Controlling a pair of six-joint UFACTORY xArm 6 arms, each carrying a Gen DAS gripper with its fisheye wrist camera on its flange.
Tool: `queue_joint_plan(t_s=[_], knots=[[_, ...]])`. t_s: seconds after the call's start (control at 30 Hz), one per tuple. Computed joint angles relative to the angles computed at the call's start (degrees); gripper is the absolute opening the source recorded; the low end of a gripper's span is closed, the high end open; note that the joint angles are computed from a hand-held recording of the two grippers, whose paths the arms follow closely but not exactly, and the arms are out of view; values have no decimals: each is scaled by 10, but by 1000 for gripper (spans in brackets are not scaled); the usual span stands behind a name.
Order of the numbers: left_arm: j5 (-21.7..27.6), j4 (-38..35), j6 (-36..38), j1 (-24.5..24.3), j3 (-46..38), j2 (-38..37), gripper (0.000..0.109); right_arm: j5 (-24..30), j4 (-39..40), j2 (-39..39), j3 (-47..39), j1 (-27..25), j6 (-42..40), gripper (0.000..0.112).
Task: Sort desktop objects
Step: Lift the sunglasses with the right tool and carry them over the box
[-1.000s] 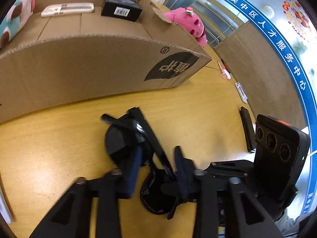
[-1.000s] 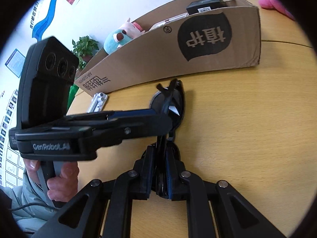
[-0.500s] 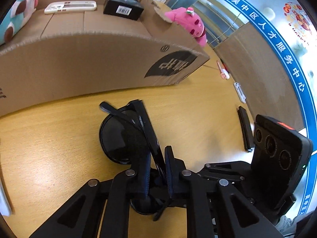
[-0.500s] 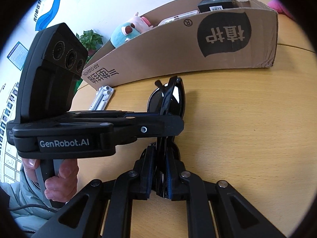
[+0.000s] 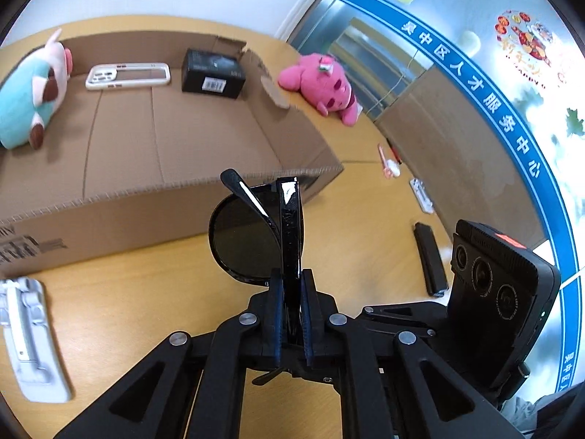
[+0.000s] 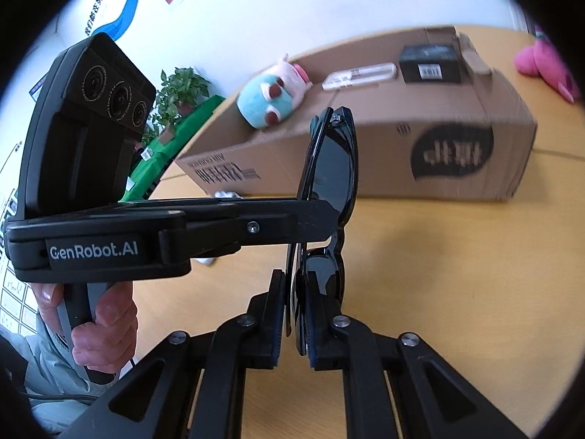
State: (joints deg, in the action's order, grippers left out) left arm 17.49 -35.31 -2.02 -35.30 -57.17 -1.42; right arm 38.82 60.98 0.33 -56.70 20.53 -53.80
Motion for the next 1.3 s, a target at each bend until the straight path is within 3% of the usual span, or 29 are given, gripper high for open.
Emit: queue_joint_plan(t_s=[0.33,0.67,0.9,1.13,1.3], knots=[[17,81,-52,34,-26,-19,7,-14,-17,7,-48,13,11,9],[44,163,-92,67,-102,9,7,29,-16,71,-157,-2,11,9],[80,156,-81,92,-215,77,7,54,-34,119,-251,-19,29,9],[145,166,-81,115,-371,179,7,96,-73,208,-396,-46,88,9],[204,178,-90,129,-504,269,7,174,-103,312,-556,-70,144,9]])
